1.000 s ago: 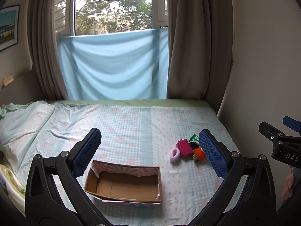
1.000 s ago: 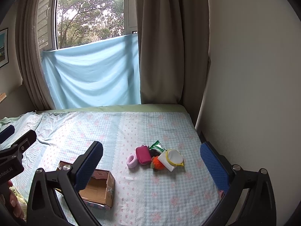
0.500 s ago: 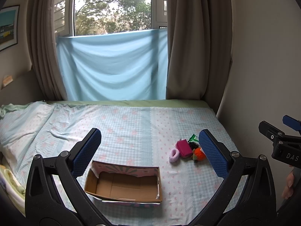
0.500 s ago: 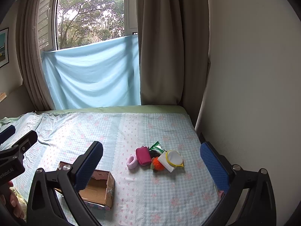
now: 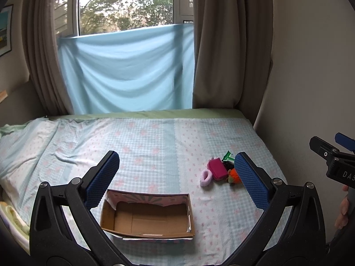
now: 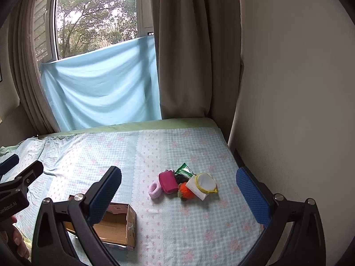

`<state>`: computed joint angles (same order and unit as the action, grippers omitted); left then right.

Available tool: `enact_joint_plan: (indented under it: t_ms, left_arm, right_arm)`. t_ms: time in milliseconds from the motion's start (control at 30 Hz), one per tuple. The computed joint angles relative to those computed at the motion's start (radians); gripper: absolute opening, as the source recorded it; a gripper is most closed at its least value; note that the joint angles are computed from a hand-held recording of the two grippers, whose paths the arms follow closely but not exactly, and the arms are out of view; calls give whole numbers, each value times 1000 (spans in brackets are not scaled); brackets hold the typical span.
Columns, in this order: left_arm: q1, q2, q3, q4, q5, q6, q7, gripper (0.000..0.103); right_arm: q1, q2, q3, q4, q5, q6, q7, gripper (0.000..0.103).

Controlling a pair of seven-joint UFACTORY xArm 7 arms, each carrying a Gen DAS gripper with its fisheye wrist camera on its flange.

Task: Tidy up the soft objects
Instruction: 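Grasp the yellow-rimmed mesh sponge with the right tool while the left tool grasps the pink hair tie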

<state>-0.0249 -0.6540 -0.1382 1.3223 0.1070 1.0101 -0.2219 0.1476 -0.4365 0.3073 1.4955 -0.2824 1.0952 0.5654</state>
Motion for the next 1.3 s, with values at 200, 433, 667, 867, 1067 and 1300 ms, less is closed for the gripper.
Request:
enact_joint_plan:
  t_ms: [200, 433, 667, 867, 1067, 1300]
  left_arm:
    - [-44, 111, 43, -1, -46, -36, 80, 103]
    - [-76, 295, 41, 11, -76, -62, 117, 103]
    - [-113, 527, 34, 45, -79, -86, 109, 103]
    - [-140, 744, 45, 127, -73, -71, 130, 103]
    - [-160, 914, 60, 201, -60, -52, 135, 103]
    - [-169, 1044, 65, 273, -75, -26, 151, 102]
  right_arm:
    - [-7, 56, -25, -9, 14, 5, 47, 103]
    - [-8, 145, -120, -72, 69, -44, 43, 103]
    - [-29, 292, -214, -126, 166, -129, -12, 103]
    - [-53, 463, -262, -118, 279, -177, -93, 103]
    - [-53, 624, -265, -68, 293, -209, -122, 103]
    - [-44, 756, -272, -4, 295, -234, -116, 102]
